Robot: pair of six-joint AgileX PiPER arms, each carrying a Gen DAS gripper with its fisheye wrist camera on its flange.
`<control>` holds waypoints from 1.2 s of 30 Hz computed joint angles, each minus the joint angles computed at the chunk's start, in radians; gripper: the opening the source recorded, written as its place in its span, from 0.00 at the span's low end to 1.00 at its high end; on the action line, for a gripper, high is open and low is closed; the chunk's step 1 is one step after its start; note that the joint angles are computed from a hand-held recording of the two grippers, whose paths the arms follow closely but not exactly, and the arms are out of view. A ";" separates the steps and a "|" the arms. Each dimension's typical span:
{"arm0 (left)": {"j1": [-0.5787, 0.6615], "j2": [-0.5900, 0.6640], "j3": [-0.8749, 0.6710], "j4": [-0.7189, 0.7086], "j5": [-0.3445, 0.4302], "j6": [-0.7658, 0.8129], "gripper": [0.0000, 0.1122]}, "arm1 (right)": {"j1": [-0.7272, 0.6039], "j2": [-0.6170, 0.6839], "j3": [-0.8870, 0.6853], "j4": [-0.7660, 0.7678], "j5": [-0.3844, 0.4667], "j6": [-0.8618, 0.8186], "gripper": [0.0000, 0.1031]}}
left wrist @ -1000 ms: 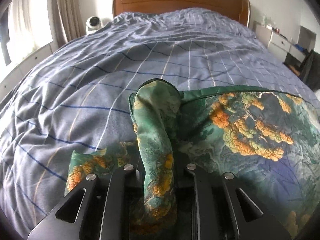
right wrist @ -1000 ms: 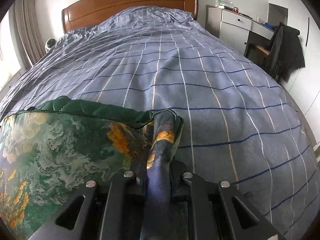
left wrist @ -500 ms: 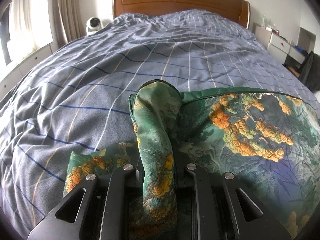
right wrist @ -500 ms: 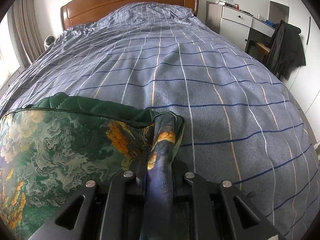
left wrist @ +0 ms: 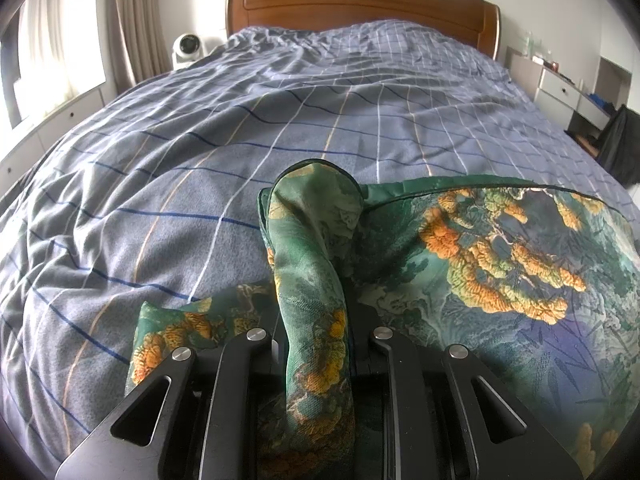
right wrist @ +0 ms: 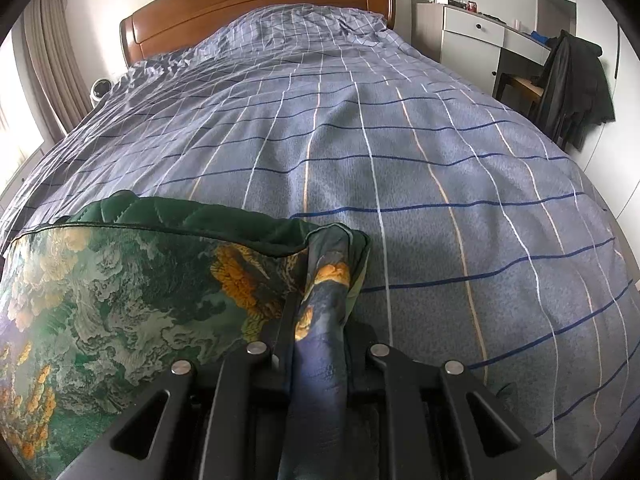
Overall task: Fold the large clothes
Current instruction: 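Hold the folded hem in place with both grippers, then open both grippers and lift them away from the folded jacket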
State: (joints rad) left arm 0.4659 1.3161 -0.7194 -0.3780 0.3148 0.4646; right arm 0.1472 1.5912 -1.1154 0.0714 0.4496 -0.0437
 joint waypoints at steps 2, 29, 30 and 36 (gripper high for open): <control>0.001 0.000 0.000 -0.003 0.001 0.003 0.15 | -0.002 0.001 0.000 0.005 -0.001 -0.005 0.18; 0.004 -0.011 -0.111 0.197 0.158 -0.232 0.65 | -0.064 0.007 -0.057 0.193 0.105 -0.141 0.25; 0.019 -0.014 -0.134 0.193 0.194 -0.242 0.79 | -0.083 0.010 -0.088 0.218 0.155 -0.159 0.28; 0.171 -0.105 -0.213 -0.024 0.405 -0.080 0.83 | -0.224 -0.077 -0.166 0.338 0.315 -0.181 0.78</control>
State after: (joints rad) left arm 0.6371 1.2110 -0.9320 -0.4018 0.7194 0.3845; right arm -0.0769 1.5141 -1.2813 0.4097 0.7651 -0.2246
